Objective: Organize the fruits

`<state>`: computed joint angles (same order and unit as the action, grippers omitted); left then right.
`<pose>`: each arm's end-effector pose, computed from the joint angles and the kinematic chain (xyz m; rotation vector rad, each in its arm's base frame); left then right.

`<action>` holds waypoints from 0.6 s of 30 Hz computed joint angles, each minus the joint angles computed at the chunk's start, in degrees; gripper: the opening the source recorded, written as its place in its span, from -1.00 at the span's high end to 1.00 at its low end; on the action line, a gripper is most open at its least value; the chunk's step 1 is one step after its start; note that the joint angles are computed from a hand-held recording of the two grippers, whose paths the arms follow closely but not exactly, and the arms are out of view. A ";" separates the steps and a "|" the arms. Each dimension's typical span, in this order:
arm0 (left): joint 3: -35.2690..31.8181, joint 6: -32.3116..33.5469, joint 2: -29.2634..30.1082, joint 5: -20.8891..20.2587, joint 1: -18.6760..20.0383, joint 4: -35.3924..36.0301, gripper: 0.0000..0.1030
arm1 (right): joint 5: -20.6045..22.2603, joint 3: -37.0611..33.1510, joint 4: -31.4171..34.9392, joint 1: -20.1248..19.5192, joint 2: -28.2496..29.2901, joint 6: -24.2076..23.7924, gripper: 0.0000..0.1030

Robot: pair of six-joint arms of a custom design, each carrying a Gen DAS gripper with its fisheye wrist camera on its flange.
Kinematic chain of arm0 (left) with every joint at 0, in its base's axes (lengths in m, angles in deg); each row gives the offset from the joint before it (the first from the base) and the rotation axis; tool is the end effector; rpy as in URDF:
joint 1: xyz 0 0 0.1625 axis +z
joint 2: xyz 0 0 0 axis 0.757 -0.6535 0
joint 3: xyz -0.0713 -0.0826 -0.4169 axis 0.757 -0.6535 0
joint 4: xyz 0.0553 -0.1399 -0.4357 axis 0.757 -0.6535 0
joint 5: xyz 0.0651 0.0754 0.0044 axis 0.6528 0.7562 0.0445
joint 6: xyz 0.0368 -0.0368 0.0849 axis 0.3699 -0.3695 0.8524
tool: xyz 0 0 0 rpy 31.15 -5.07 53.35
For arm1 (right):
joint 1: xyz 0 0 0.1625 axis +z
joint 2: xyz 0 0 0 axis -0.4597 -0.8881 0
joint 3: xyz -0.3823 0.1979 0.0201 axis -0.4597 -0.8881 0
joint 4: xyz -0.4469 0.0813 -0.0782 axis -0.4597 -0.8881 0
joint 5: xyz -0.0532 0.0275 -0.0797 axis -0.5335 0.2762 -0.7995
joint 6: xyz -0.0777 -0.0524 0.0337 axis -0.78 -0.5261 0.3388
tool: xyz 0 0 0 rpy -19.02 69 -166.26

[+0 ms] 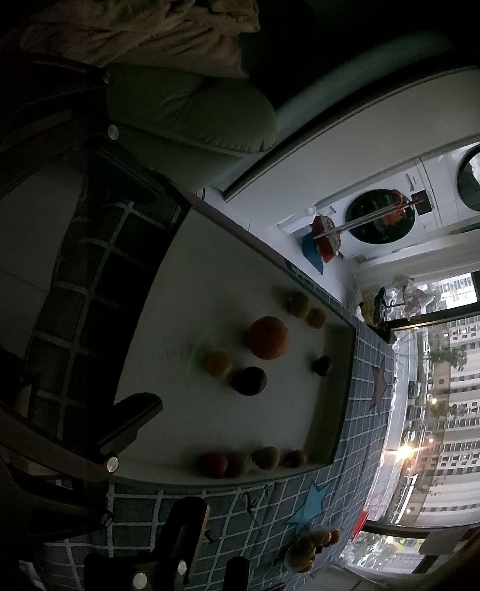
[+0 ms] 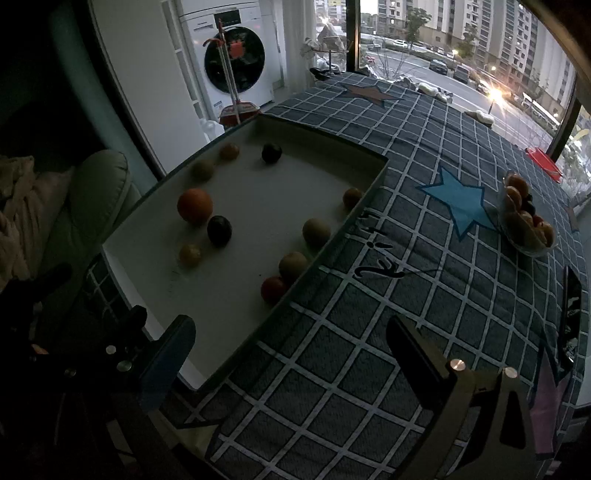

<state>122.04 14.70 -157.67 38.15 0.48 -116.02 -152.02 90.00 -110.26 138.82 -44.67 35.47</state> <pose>-0.1092 -0.4788 0.1951 -0.1431 1.9506 -0.7966 0.3214 -0.5801 0.0498 1.0802 -2.4062 0.2252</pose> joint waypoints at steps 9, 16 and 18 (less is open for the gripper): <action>0.11 -0.02 0.08 0.07 0.00 0.04 -0.99 | -0.09 -0.02 -0.23 0.10 0.19 -0.44 -1.00; 0.01 -1.46 0.13 0.63 -0.03 1.98 -0.99 | -0.15 -0.15 -0.20 0.29 0.47 -0.27 -1.00; 0.02 -1.38 0.09 0.70 0.01 1.97 -0.99 | -0.19 -0.19 -0.18 0.31 0.52 -0.14 -1.00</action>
